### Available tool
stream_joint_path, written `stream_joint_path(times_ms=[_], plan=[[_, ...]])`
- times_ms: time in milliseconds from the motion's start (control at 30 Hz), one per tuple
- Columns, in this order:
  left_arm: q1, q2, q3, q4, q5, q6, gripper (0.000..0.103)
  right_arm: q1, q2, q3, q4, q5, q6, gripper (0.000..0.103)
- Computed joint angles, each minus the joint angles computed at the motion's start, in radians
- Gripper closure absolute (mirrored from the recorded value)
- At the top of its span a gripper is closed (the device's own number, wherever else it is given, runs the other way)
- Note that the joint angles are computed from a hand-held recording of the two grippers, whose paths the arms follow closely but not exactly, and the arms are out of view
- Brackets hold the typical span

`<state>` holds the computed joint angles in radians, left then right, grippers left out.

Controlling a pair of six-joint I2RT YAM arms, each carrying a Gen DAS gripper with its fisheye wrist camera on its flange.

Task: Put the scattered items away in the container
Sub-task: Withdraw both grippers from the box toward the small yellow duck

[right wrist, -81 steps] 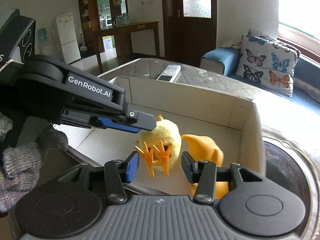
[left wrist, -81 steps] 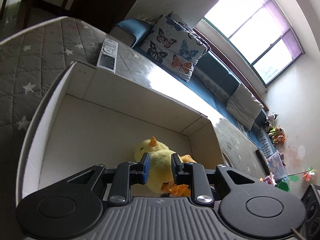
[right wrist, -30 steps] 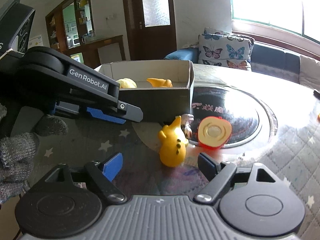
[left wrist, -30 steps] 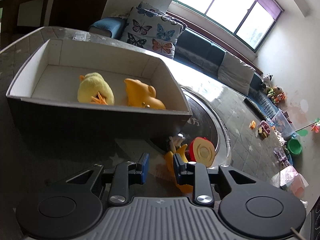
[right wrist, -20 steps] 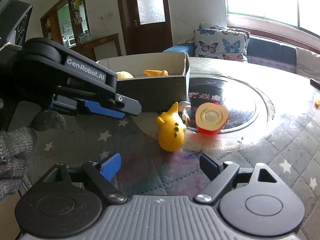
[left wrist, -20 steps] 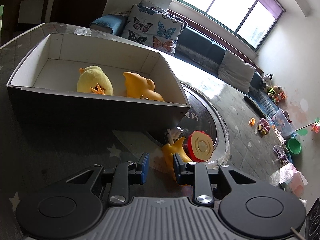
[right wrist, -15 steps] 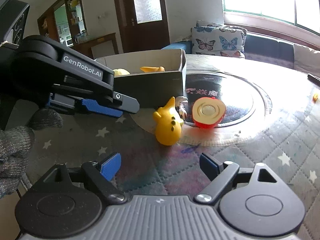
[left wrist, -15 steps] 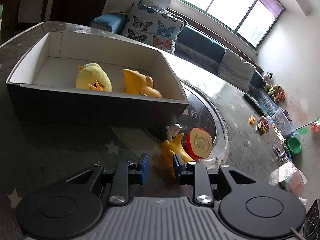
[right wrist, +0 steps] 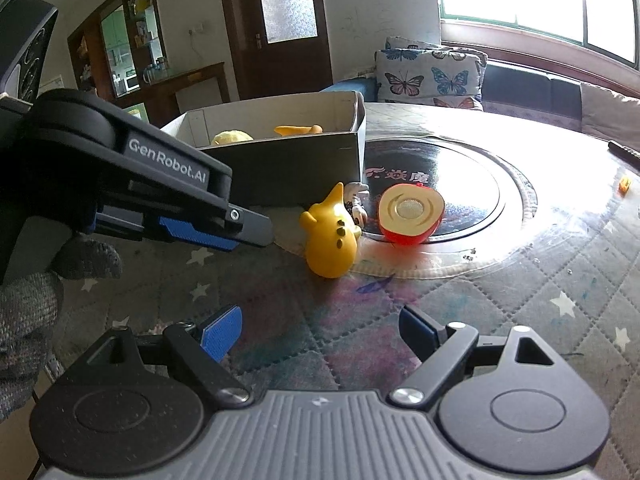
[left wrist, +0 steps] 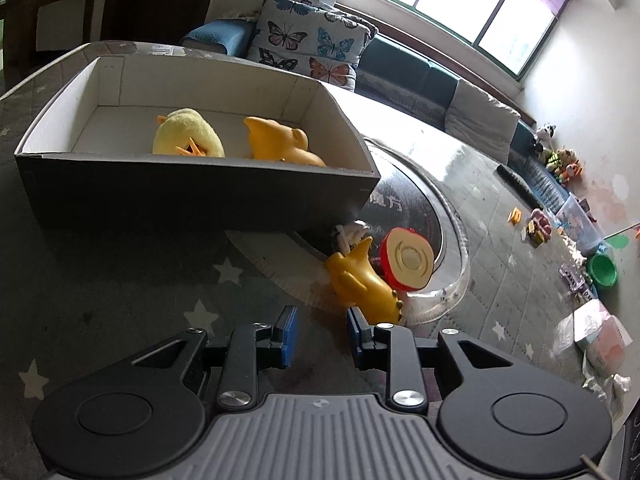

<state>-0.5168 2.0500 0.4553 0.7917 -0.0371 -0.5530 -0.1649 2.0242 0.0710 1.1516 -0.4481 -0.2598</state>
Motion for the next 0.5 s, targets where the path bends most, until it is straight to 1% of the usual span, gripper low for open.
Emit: stream_joint_path(times_ms=[167, 500], plan=[[-0.005, 0.011, -0.001, 0.005, -0.001, -0.004, 0.073, 0.01, -0.004, 0.001, -0.009, 0.006, 0.001, 0.015], [-0.009, 0.029, 0.0, 0.007, -0.006, -0.011, 0.073, 0.02, 0.013, -0.001, 0.015, 0.017, 0.007, 0.008]])
